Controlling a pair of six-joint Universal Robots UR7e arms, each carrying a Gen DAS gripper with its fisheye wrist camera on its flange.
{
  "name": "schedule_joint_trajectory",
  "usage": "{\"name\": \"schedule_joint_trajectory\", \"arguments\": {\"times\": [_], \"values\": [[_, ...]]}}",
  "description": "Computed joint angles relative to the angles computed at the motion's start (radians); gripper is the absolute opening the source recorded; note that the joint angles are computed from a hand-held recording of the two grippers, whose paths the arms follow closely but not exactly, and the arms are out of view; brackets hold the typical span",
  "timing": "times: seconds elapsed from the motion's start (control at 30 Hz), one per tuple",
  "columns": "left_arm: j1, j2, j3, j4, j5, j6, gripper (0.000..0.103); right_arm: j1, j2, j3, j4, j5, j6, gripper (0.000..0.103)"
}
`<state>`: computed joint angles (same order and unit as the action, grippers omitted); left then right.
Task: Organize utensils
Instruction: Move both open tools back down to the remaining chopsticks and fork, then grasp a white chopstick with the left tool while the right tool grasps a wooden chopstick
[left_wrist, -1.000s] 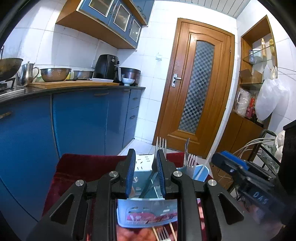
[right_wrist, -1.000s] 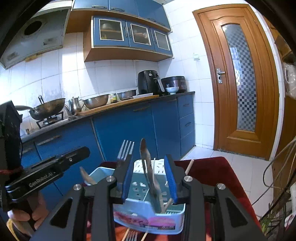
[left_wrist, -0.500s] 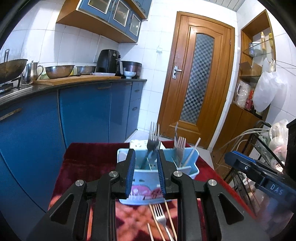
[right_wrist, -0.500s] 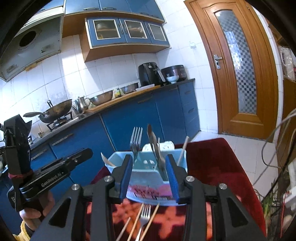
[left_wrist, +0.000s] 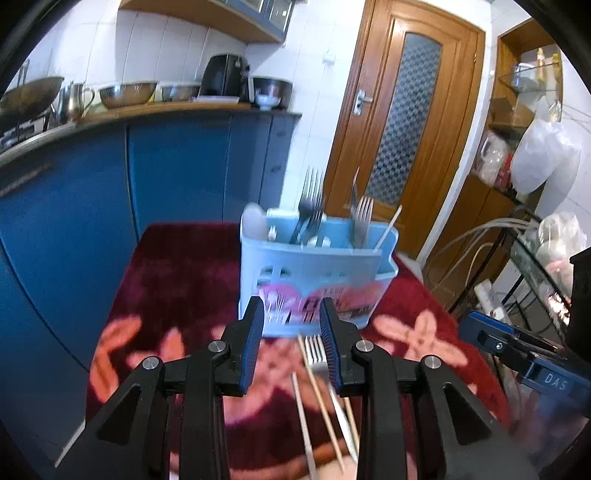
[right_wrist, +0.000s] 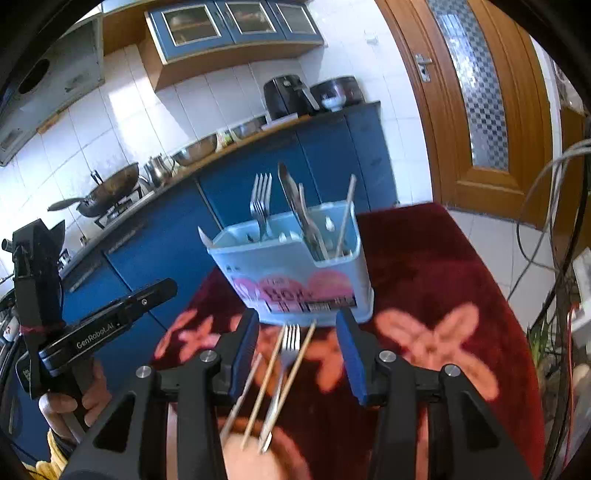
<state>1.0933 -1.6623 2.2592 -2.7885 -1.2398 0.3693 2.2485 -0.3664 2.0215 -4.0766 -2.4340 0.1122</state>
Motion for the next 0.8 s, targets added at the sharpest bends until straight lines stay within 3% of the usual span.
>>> {"name": "schedule_joint_trajectory", "arguments": {"times": [0.27, 0.8], "values": [[0.024, 0.016, 0.016, 0.077, 0.053, -0.029, 0.031, -0.022, 0.021, 0.046, 0.032, -0.006, 0.096, 0.050], [0.047, 0.070, 0.038, 0.214, 0.133, -0.087, 0.031, -0.075, 0.078, 0.086, -0.016, 0.019, 0.147, 0.052]]}}
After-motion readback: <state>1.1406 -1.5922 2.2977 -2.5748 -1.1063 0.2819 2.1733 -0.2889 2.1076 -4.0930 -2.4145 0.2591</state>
